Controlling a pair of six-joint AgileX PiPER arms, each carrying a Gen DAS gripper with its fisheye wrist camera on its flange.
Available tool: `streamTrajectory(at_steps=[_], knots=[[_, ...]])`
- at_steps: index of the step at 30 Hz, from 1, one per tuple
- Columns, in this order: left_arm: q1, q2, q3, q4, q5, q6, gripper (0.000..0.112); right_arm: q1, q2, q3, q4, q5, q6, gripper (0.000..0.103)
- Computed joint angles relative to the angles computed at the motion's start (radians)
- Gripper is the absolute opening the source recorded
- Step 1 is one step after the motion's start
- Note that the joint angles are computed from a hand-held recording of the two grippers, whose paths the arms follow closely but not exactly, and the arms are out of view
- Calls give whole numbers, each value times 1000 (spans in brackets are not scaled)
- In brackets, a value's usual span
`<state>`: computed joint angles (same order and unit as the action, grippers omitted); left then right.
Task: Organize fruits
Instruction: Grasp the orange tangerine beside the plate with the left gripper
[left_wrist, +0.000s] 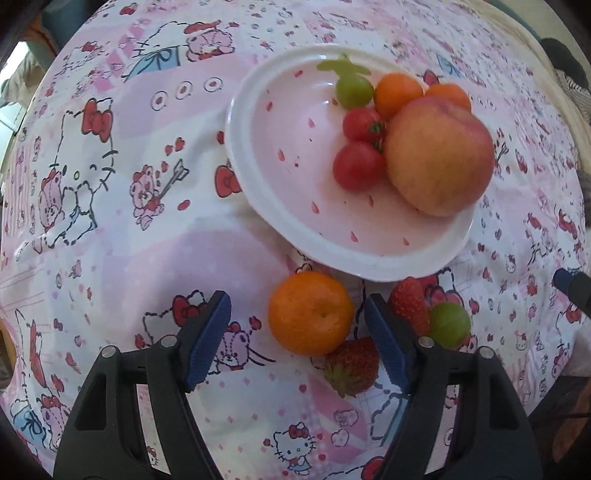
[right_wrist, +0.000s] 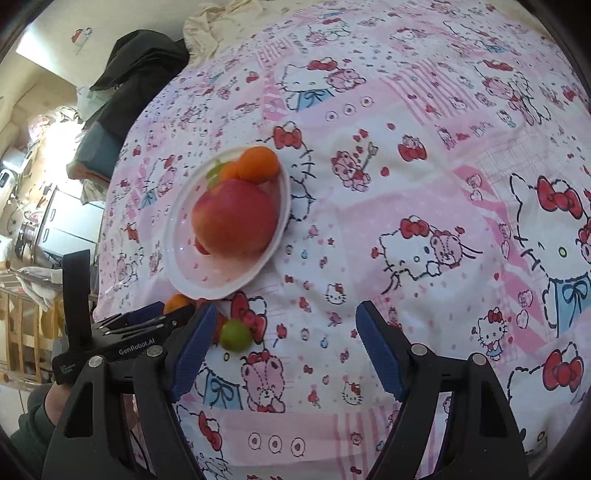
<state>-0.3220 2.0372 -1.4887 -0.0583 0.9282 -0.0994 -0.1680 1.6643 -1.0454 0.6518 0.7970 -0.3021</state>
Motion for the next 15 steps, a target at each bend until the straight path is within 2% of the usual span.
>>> streamTrajectory(at_steps=[3, 4, 5, 8, 15], knots=[[-10, -3, 11, 20, -18, 2, 55, 17, 10, -10, -17, -1, 12, 80], [0, -6, 13, -23, -18, 43, 42, 27, 12, -13, -27, -4, 17, 80], [-2, -2, 4, -44, -7, 57, 40, 33, 14, -15, -32, -6, 19, 80], [-21, -32, 25, -13, -14, 28, 39, 56, 21, -20, -53, -9, 28, 80], [35, -158, 79, -45, 16, 5, 39, 104, 50, -39, -92, 0, 38, 80]])
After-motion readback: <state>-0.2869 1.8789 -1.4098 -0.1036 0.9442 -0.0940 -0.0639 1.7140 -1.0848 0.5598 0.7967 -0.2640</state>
